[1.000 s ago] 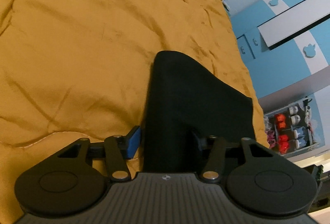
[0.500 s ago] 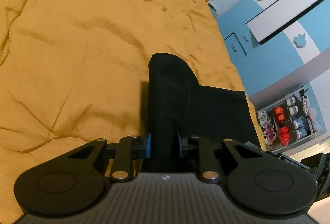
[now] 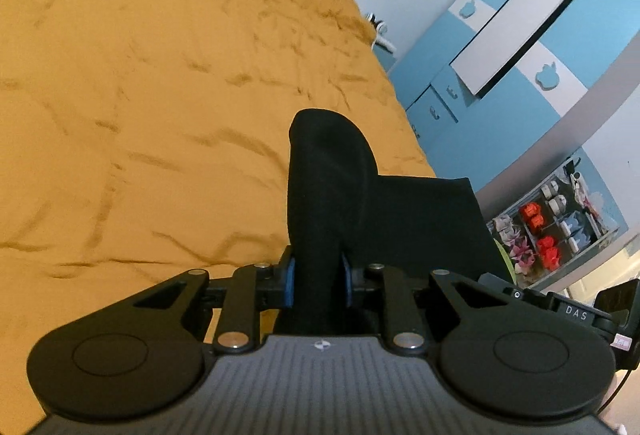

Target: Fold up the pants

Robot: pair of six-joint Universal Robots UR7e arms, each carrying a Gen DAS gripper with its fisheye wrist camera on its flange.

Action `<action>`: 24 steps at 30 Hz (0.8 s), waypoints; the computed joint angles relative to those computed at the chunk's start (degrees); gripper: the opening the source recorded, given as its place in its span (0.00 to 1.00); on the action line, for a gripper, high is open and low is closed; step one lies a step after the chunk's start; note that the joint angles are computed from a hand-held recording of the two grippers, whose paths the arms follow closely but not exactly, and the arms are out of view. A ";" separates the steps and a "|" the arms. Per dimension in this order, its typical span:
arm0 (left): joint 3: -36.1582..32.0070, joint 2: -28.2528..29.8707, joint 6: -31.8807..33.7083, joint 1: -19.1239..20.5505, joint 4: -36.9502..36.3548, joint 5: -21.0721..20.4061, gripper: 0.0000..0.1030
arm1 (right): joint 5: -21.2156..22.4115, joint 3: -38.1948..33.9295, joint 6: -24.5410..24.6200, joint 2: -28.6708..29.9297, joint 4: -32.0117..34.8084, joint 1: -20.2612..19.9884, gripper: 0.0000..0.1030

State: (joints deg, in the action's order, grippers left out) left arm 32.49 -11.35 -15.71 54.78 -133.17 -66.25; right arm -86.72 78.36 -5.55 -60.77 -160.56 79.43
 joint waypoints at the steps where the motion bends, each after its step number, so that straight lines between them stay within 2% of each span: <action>1: 3.53 -2.70 0.34 -0.30 -1.32 0.49 0.23 | -0.20 1.06 -0.21 -0.40 -0.92 0.99 0.13; 7: 18.53 -16.01 1.80 -2.41 -6.32 4.73 0.23 | -0.02 4.88 -0.38 -0.69 -5.72 7.97 0.13; 11: 27.08 -24.35 2.95 -3.87 -8.37 9.39 0.23 | 1.18 6.24 0.31 0.74 -7.93 12.18 0.13; 17: 34.69 -32.94 2.39 -4.84 -5.33 17.20 0.23 | 1.79 6.65 0.61 5.26 -10.05 17.78 0.13; 21: 40.41 -35.12 -0.05 -3.36 -9.45 17.56 0.23 | 0.60 7.74 1.22 7.48 -11.20 18.82 0.13; 24: 44.22 -34.79 -0.99 -1.11 -15.31 14.67 0.23 | -1.60 8.99 1.81 8.29 -12.11 18.00 0.13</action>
